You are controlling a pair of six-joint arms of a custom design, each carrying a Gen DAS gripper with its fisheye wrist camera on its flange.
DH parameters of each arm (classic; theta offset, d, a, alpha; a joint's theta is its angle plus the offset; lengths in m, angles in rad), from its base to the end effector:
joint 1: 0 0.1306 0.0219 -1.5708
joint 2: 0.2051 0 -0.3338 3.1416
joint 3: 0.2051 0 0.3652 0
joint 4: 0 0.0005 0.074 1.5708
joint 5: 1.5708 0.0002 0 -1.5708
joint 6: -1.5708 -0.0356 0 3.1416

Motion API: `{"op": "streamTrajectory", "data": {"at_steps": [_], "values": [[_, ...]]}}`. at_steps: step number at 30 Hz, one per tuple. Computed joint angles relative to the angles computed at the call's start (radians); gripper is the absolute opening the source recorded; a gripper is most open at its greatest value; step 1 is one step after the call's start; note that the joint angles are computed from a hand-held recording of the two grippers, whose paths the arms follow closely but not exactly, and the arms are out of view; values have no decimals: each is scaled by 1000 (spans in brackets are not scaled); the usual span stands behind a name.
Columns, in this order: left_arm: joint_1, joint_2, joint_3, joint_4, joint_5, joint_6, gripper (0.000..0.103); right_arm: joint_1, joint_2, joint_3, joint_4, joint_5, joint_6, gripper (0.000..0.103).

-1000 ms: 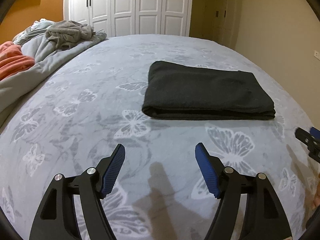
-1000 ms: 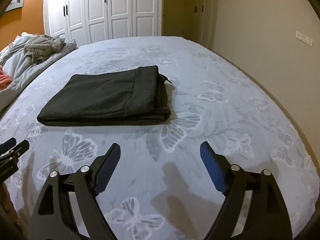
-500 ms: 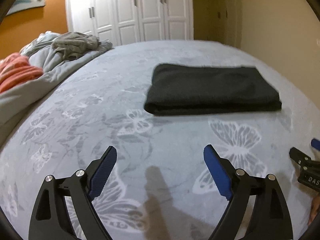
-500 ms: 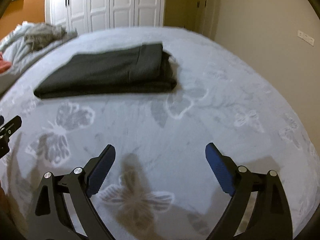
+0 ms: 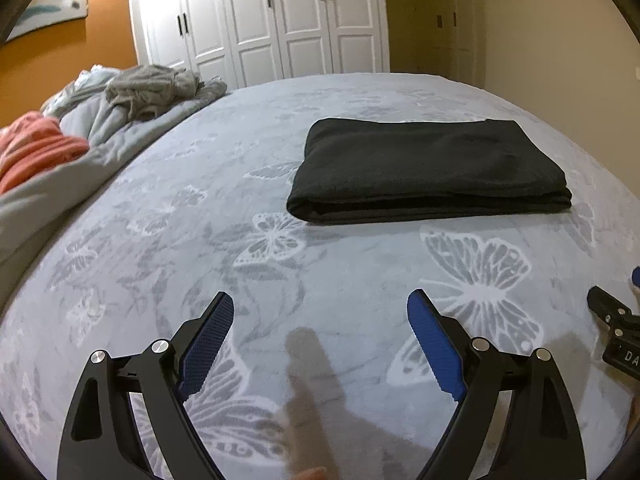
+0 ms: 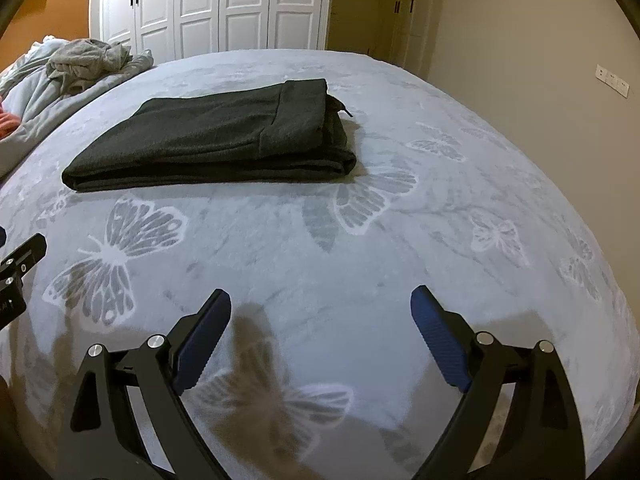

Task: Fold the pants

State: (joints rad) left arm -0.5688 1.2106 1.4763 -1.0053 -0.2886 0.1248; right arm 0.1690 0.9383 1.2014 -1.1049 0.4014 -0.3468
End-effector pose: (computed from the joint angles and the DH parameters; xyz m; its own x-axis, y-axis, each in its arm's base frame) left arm 0.3443 -0.2087 0.4833 -0.6057 0.2456 -0.7569 0.2659 0.9590 0.0984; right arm 0.3052 0.0375 0.4496 -0.6569 0.2053 -0.7255 0.3456 0.9372 -0.0477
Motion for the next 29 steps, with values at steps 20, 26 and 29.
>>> {"op": "streamTrajectory", "data": {"at_steps": [20,26,29], "values": [[-4,-7,-12,21,-12,-3,86,-1,4,5,-9,-4,-7,89],[-4,-1,-3,9,-10,-6,86,-1,4,4,-10,-6,-11,89],[-3,-2,-4,8,-11,-6,86,-2,5,4,-10,-7,-11,89]]}}
